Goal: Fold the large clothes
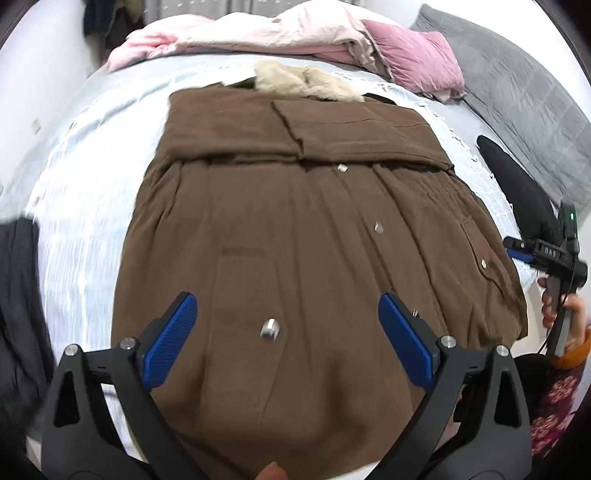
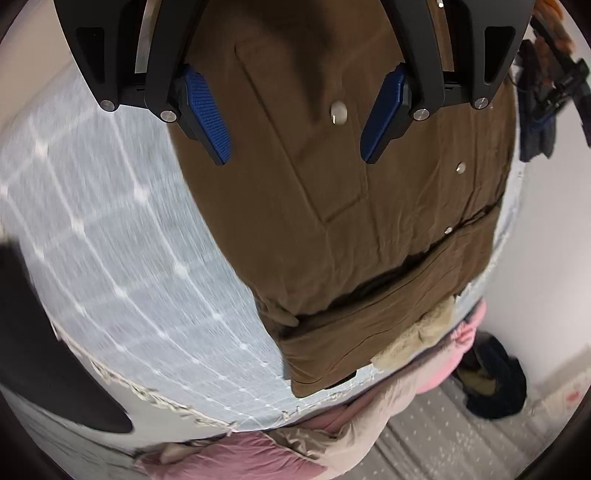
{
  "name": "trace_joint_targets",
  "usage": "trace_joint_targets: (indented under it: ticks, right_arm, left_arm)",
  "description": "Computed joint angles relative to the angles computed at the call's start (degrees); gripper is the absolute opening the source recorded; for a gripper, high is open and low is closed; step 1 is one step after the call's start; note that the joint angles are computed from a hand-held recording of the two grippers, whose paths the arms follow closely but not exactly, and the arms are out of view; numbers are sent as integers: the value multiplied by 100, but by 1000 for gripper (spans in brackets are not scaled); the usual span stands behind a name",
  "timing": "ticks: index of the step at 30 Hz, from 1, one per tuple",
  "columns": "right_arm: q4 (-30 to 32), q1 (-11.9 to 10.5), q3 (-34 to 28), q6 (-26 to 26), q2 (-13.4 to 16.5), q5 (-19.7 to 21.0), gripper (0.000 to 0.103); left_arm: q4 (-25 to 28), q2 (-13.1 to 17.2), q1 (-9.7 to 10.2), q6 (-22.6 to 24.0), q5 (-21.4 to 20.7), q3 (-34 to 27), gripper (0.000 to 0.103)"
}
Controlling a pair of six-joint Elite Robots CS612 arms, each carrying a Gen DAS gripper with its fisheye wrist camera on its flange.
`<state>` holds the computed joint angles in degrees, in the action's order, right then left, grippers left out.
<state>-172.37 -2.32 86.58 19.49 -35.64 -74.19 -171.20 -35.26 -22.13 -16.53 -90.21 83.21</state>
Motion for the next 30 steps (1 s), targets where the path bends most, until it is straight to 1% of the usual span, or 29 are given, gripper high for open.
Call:
trace_joint_targets:
  ticks: [3,7,9,12,16,19,21,22,24,25,27,30]
  right_arm:
    - [-441,-22,333,333,-19,82,75]
    - [-752,-6,610,461,-89,11,75]
    - [-1005,-34,753,528,-119,141,75]
    - [-1261,-91,905,793,-116,320,76]
    - [-1625,-195,1091,1137,-78,741,76]
    - [-1726,-261,1149,1212,-77,1052,76]
    - [-1779,-342,1169,1279,-56,1414,76]
    - [-1767,-380,1163,1297,-47,1580,76]
    - [-1694,-444,1175,1322,-59,1778,76]
    - [-1589,-456,1179,1288,-86,1746,76]
    - [-1379,-455,1216,1124,-178,1516,76]
    - [-1295,-489,1283,1007,-257,1413,76]
  left_arm:
    - [-87,-101,38,-187,12,279,98]
    - [-171,-195,123,-396,-20,569,98]
    - [-189,-211,182,-509,-151,665,98]
    - [-179,-210,251,-685,-319,783,98]
    - [-131,-191,314,-822,-492,886,98]
    - [-50,-216,364,-980,-564,953,98]
    - [-84,-244,434,-1075,-774,998,98]
    - [-162,-255,496,-1159,-982,1031,98]
    - [-359,-250,604,-1298,-1324,1074,98]
    - [-453,-244,652,-1386,-1463,1099,98]
    - [-530,-229,719,-1541,-1624,1133,98]
    - [-484,-189,779,-1630,-1760,1145,98]
